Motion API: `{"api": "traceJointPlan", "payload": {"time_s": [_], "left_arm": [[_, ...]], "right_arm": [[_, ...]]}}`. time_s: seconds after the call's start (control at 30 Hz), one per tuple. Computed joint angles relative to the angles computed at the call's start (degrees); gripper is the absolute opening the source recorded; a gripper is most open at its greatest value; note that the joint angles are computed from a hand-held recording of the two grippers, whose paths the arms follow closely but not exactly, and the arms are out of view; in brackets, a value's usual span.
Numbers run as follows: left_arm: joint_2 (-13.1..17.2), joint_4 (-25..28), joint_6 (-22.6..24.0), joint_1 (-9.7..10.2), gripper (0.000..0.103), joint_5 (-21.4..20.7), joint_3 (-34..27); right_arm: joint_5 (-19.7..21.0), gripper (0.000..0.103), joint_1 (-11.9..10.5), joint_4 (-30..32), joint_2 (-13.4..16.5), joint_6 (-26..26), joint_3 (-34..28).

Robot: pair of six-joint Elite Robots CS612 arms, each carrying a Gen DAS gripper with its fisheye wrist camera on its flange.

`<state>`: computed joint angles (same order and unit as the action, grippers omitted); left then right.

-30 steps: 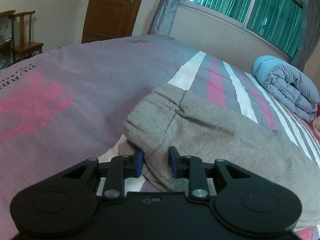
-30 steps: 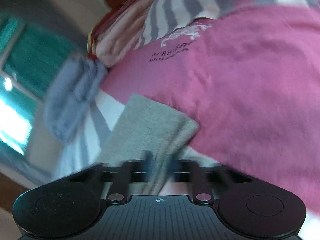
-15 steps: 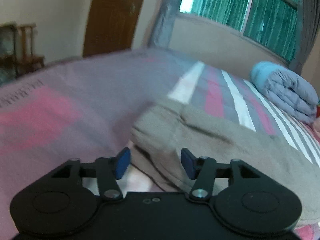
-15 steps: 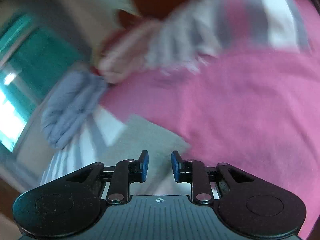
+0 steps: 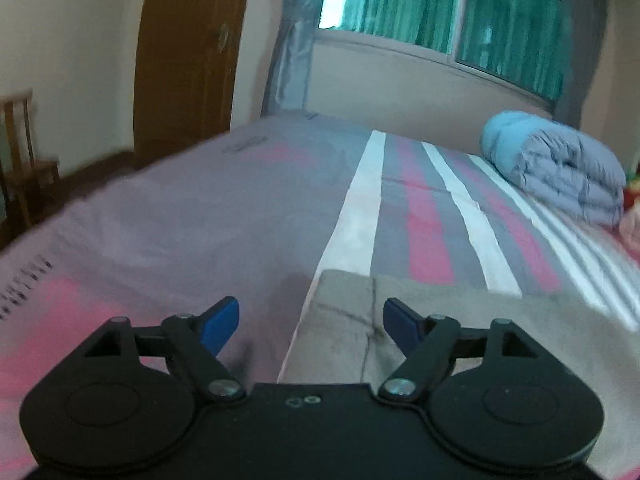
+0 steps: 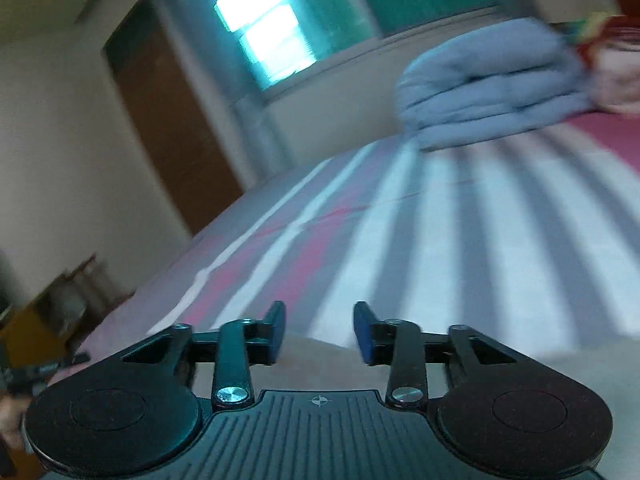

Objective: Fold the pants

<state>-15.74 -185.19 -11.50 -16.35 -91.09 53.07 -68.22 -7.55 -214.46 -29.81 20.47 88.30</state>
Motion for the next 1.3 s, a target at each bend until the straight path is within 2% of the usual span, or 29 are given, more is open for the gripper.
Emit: {"api": "traceJointPlan", "payload": {"time_s": [0.13,0.17,0.27,0.33,0.37,0.5,0.53,0.57,0.6,0.63,0.67,0.7,0.73,0.8,0.83,0.9,0.93,0.97,1.0,1.03,1.1,1.13,1.2,1.3], "left_arm": [[3.7,7.6,-1.4,0.9,0.065,-5.5,-8.8],[4.7,10.2,-1.7,1.19,0.061,-7.8,-11.2],[7.3,16.9,-0.2,1.36,0.05,-10.8,-17.3],[8.7,20.2,0.9,1.42,0.047,-12.0,-20.3],[9.3,21.1,0.8,1.48,0.042,-13.0,-21.5],[11.0,23.9,1.5,1.67,0.038,-15.2,-24.6],[10.9,23.7,1.8,1.75,0.033,-15.7,-24.2],[10.9,22.9,2.4,1.72,0.022,-16.2,-23.8],[10.5,20.7,2.8,1.47,0.019,-15.3,-22.5],[9.8,17.5,3.7,0.86,0.016,-12.0,-20.6],[9.2,14.3,4.1,0.39,0.011,-9.3,-19.1],[9.2,11.8,3.7,0.0,0.011,-6.9,-18.4],[9.3,11.0,3.1,-0.14,0.012,-5.9,-18.4],[9.8,14.4,2.7,-0.23,0.012,-5.9,-19.2],[10.0,14.7,3.1,-0.31,0.013,-5.7,-19.2],[9.6,14.9,2.4,-0.27,0.018,-5.4,-18.8],[9.1,14.8,1.8,-0.23,0.021,-5.4,-18.4],[8.1,13.4,1.7,-0.31,0.024,-4.5,-16.8],[6.8,11.3,2.4,-0.52,0.023,-2.8,-14.4],[5.4,8.8,3.1,-0.8,0.03,-0.9,-11.6],[2.8,2.7,3.7,-1.02,0.047,0.2,-6.0],[1.6,0.5,3.3,-1.17,0.059,0.7,-3.4],[-0.3,-2.1,2.5,-1.62,0.061,1.0,0.8],[-2.4,-5.3,2.8,-2.54,0.061,1.1,6.3]], "right_arm": [[2.3,0.041,2.7,10.4,4.3,-4.8,-10.5],[2.6,0.041,3.2,11.9,5.5,-5.6,-12.6],[4.4,0.041,4.2,19.3,8.7,-8.6,-20.1],[5.4,0.041,4.5,24.7,10.1,-11.2,-23.5],[6.2,0.041,4.5,26.7,10.9,-12.2,-25.2],[8.6,0.041,4.6,34.6,12.2,-17.6,-28.8],[9.3,0.041,4.6,36.9,12.6,-19.1,-29.8],[10.4,0.041,4.6,38.7,12.7,-20.3,-30.3],[11.0,0.031,4.6,40.5,12.7,-21.8,-30.5],[11.5,0.009,4.6,41.8,12.7,-24.0,-30.8],[11.2,0.006,4.8,42.9,12.5,-26.0,-30.7],[10.4,0.006,5.0,41.6,12.1,-26.3,-30.2],[10.5,0.006,4.9,37.9,12.2,-24.2,-29.6],[7.7,0.006,5.0,34.5,12.4,-20.0,-29.6],[5.3,0.006,5.4,36.4,12.7,-21.0,-30.0],[3.8,0.006,5.8,42.0,13.1,-23.3,-30.8],[3.9,0.006,5.7,41.1,13.2,-21.5,-30.8],[4.2,0.012,5.4,39.7,13.0,-17.8,-30.4],[3.9,0.019,5.0,36.2,12.3,-13.6,-28.8],[2.9,0.02,4.8,30.6,11.6,-11.1,-26.6],[1.5,0.023,3.7,20.7,9.2,-7.8,-20.5],[0.7,0.023,2.9,15.6,7.8,-6.2,-16.6],[-2.6,0.024,1.6,7.2,5.0,-5.5,-9.1],[-7.8,0.024,-0.3,-0.9,1.5,-4.9,1.4]]}}
